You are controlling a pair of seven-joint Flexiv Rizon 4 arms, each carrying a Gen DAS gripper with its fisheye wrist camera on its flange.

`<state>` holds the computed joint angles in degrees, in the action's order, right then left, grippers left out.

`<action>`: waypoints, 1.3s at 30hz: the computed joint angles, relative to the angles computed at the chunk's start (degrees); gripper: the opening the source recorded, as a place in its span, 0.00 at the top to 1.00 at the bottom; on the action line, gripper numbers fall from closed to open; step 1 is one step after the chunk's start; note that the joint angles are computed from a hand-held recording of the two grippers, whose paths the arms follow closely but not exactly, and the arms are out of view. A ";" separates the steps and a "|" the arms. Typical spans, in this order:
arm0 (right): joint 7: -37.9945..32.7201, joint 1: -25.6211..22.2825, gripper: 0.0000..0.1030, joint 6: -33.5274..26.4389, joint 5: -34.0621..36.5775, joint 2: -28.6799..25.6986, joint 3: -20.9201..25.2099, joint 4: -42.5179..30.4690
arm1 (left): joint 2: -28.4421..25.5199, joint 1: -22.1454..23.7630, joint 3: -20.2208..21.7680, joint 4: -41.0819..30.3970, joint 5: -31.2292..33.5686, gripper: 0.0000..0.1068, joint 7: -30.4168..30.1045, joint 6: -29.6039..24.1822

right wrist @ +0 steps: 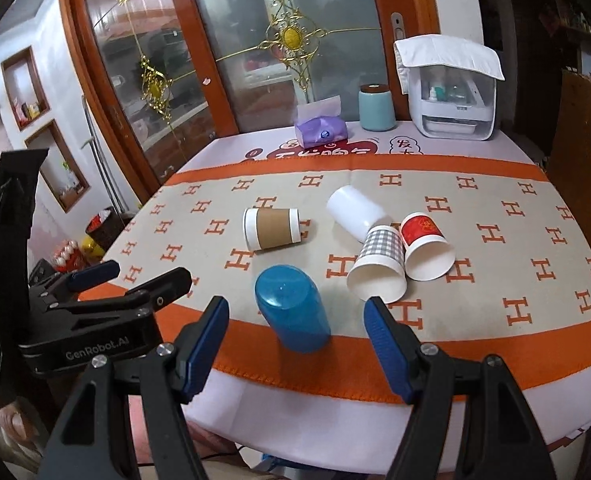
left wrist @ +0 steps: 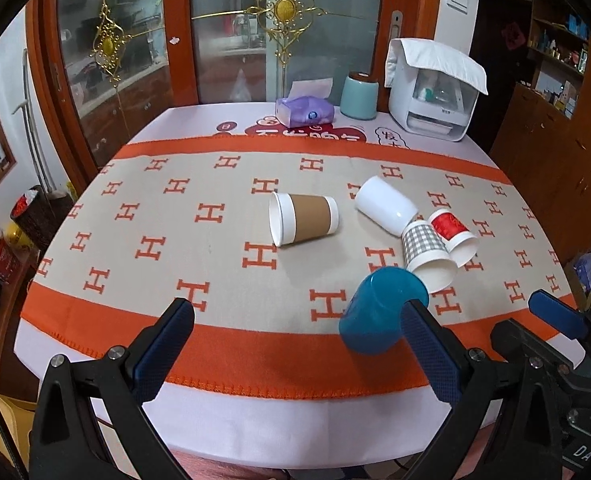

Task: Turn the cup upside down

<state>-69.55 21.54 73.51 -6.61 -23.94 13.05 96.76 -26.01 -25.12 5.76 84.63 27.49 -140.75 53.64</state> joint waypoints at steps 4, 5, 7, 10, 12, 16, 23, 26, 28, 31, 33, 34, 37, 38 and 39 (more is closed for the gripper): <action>1.51 0.67 0.32 1.27 -1.34 0.19 -1.43 0.14 | 0.36 0.36 -0.42 -0.32 -0.86 0.04 0.40 -0.36; 1.72 0.70 0.32 1.49 -1.60 0.17 -1.58 0.08 | 0.44 0.48 -0.51 -0.33 -1.08 0.04 0.56 -0.32; 2.48 1.27 0.32 2.39 -2.90 0.18 -2.46 0.30 | 0.36 0.60 -0.62 -0.66 -1.48 0.04 0.81 -0.76; 3.59 1.88 0.32 3.24 -4.78 0.22 -3.46 0.52 | 0.05 0.22 -0.32 -1.66 -0.88 0.04 0.43 -1.06; 3.84 1.85 0.32 3.78 -5.53 0.19 -3.57 0.60 | -0.29 -0.02 -0.14 -2.37 -0.39 0.04 0.38 -1.49; 4.53 1.76 0.32 4.50 -6.66 -0.13 -3.86 0.38 | -1.13 -0.26 -0.06 -3.97 0.00 0.04 0.58 -3.32; 3.56 0.70 0.32 3.19 -5.89 -0.89 -2.42 -0.94 | -2.02 -0.10 -0.15 -5.00 -0.56 0.04 1.22 -3.86; 3.21 0.70 0.32 3.26 -5.64 -1.12 -2.30 -1.19 | -2.16 -0.05 -0.22 -4.92 -0.91 0.04 1.52 -3.66; 2.78 0.70 0.32 3.12 -5.44 -1.37 -2.06 -1.48 | -2.21 0.03 -0.21 -4.78 -1.12 0.04 1.63 -3.48; 2.51 0.90 0.32 2.73 -5.36 -1.77 -2.12 -1.97 | -2.36 0.33 -0.41 -4.55 -1.81 0.04 1.97 -2.87; 2.96 1.24 0.32 2.53 -5.51 -1.78 -2.54 -1.91 | -2.60 0.42 -0.41 -4.56 -2.22 0.04 2.22 -2.72; 2.99 1.18 0.32 2.33 -5.41 -1.82 -2.48 -1.97 | -2.80 0.50 -0.42 -4.63 -2.43 0.04 2.36 -2.54; 3.07 1.10 0.32 1.44 -5.13 -1.92 -2.35 -2.20 | -3.40 0.56 -0.35 -4.99 -3.06 0.04 2.60 -2.45; 3.15 1.11 0.32 1.45 -5.03 -1.95 -2.35 -2.25 | -3.59 0.66 -0.41 -5.10 -3.41 0.04 2.83 -2.40; 3.34 1.22 0.32 1.63 -5.08 -1.95 -2.54 -2.22 | -3.73 0.83 -0.53 -5.08 -3.87 0.04 3.13 -2.26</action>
